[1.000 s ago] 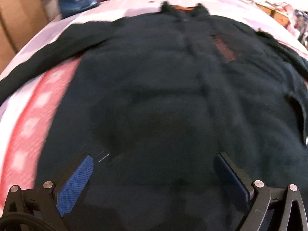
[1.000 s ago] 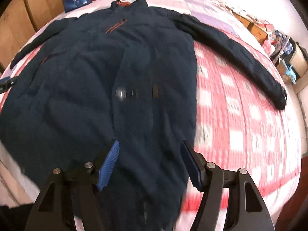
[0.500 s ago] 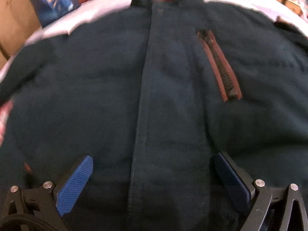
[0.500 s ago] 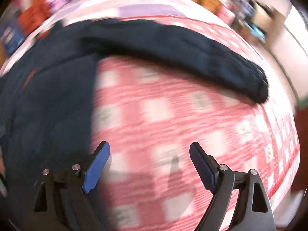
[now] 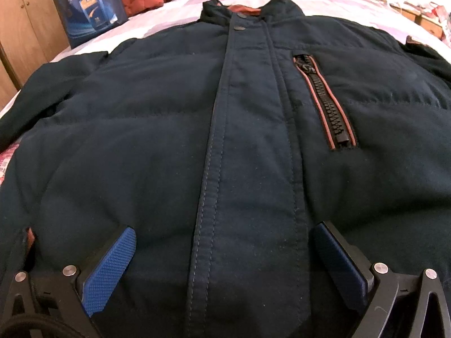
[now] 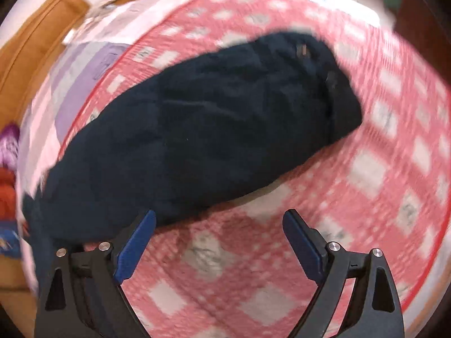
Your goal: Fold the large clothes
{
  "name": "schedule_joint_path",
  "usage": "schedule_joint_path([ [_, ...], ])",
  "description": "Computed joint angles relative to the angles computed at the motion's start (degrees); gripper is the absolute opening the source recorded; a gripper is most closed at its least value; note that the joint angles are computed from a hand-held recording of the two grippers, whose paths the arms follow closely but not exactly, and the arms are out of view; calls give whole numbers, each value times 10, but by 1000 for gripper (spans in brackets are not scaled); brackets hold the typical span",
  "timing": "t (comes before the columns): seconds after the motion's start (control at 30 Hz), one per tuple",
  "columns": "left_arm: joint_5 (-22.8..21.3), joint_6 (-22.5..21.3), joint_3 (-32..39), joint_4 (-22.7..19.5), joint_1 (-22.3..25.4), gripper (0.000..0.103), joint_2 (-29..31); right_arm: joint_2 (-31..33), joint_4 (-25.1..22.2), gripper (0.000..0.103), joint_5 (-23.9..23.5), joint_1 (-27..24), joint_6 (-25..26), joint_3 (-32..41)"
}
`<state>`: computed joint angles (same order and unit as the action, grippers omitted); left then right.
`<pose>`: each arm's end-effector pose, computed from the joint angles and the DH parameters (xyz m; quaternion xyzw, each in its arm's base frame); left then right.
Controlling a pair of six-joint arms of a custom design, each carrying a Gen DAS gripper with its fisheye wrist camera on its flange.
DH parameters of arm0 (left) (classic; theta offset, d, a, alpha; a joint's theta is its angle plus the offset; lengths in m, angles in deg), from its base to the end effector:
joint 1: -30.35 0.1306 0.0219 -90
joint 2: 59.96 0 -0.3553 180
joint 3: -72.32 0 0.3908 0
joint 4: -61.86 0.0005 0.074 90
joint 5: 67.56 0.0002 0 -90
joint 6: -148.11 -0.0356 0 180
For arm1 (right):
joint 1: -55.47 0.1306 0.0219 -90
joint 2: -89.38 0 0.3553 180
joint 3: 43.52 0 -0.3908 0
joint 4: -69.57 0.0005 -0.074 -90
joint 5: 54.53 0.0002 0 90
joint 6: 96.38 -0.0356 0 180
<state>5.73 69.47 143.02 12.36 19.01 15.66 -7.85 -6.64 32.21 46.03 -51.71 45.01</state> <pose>0.3801 -0.0663 0.3532 -0.0446 0.9421 0.0762 0.3236 0.3973 -0.0645 0.4190 0.4488 0.8769 0.0790 0.1528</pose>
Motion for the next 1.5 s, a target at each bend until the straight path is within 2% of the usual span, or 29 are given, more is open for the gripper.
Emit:
schedule_joint_path([
  [0.1, 0, -1, -1, 0, 1, 103, -2, -2, 33, 94, -26, -11, -70, -24],
  [0.17, 1, -1, 0, 0, 1, 103, -1, 2, 53, 102, -26, -14, -109, -30],
  [0.2, 1, -1, 0, 0, 1, 103, -1, 8, 75, 103, -24, -18, -133, -30],
  [0.27, -1, -1, -1, 2, 0, 103, -2, 24, 86, 103, -3, -19, -139, -14],
  [0.3, -2, -2, -2, 2, -1, 103, -2, 38, 87, 103, 10, -19, -121, 2],
  [0.37, -3, -1, -2, 3, -1, 103, -2, 68, 75, 85, 28, -16, -78, 37],
  [0.4, -3, -1, -2, 4, -1, 103, -1, 85, 55, 55, 55, -9, -56, 62],
  [0.43, -2, -1, -2, 5, -1, 103, -1, 93, 50, 32, 77, -6, -47, 74],
  [0.5, -1, -1, -2, 5, -1, 103, -1, 89, 59, 17, 123, 9, -8, 91],
  [0.57, 1, -1, -2, 4, 0, 103, -1, 100, 45, 14, 180, 31, 39, 122],
  [0.7, 3, 1, -1, 3, 0, 103, 0, 131, 33, 11, 267, 71, 83, 189],
  [0.77, 2, 2, -1, 3, -1, 103, 1, 147, 37, 10, 315, 94, 121, 227],
  [0.8, 2, 2, -1, 3, 0, 103, 1, 160, 41, 10, 346, 116, 151, 255],
  [0.83, 2, 2, -1, 3, 0, 103, 1, 167, 45, 10, 359, 127, 168, 269],
  [0.93, 1, 1, -1, 3, -1, 103, 1, 209, 71, 10, 398, 188, 268, 346],
  [1.07, 1, 2, -1, 2, -1, 103, 0, 297, 75, 9, 396, 267, 372, 475],
  [1.2, 1, 3, -1, 2, -2, 103, 0, 399, 44, 8, 379, 336, 425, 601],
  [1.3, 2, 3, -1, 2, -1, 103, -1, 452, 30, 8, 358, 379, 452, 646],
  [1.5, 8, 5, -1, 3, 1, 103, -1, 527, 6, 8, 327, 444, 504, 687],
])
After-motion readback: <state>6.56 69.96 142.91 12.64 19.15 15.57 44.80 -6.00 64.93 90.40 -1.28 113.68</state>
